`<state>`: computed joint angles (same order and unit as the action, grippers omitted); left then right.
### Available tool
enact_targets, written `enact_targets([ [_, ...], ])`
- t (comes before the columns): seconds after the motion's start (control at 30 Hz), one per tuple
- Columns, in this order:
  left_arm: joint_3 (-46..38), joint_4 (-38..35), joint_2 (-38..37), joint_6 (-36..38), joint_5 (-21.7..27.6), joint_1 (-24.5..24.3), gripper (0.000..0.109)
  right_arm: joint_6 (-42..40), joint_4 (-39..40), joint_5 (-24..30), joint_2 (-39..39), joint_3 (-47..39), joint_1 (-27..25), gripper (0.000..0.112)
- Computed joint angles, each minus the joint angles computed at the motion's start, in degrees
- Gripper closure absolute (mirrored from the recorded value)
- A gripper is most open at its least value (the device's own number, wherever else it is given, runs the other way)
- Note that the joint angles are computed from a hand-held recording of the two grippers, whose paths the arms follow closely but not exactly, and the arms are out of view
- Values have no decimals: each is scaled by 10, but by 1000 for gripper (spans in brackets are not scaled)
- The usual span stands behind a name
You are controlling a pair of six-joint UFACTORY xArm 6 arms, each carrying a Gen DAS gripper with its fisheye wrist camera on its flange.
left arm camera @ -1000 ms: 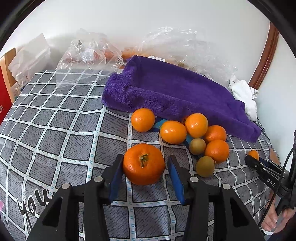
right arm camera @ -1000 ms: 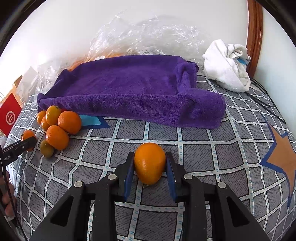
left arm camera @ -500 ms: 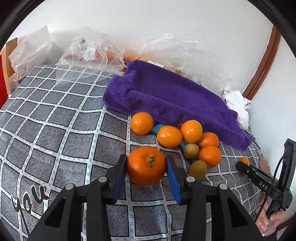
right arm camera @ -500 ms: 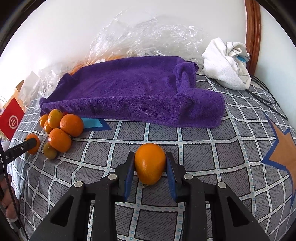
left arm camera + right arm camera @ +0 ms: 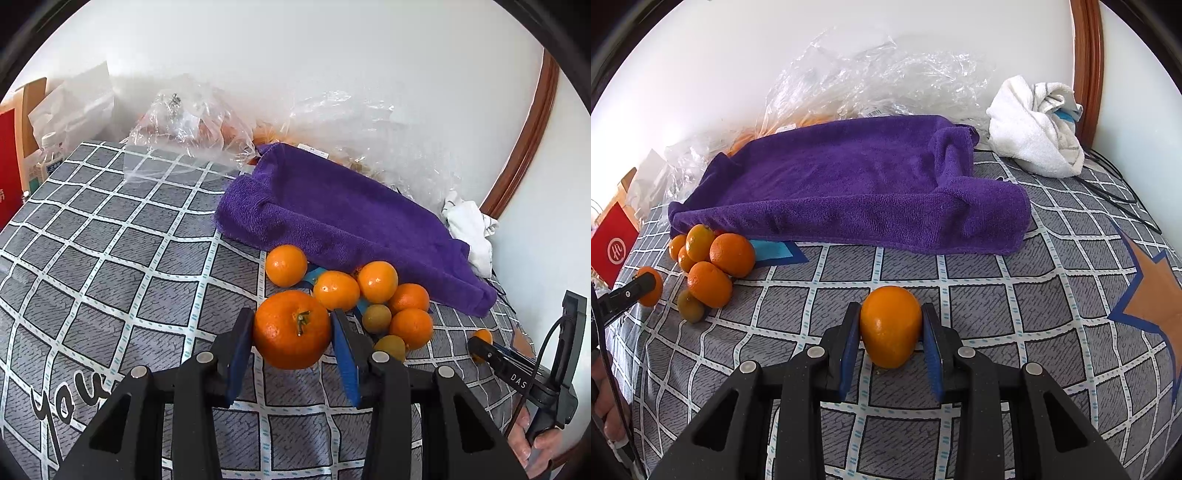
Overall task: Organize fruits
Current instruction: 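Lift and carry both held fruits over the purple towel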
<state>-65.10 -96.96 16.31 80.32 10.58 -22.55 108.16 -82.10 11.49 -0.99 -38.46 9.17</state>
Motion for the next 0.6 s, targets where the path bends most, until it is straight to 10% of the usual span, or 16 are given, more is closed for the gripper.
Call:
enact_targets([
  [0.6,7,-119,-22,120,11,8,69,-34,45,11,-26,19,6,80],
])
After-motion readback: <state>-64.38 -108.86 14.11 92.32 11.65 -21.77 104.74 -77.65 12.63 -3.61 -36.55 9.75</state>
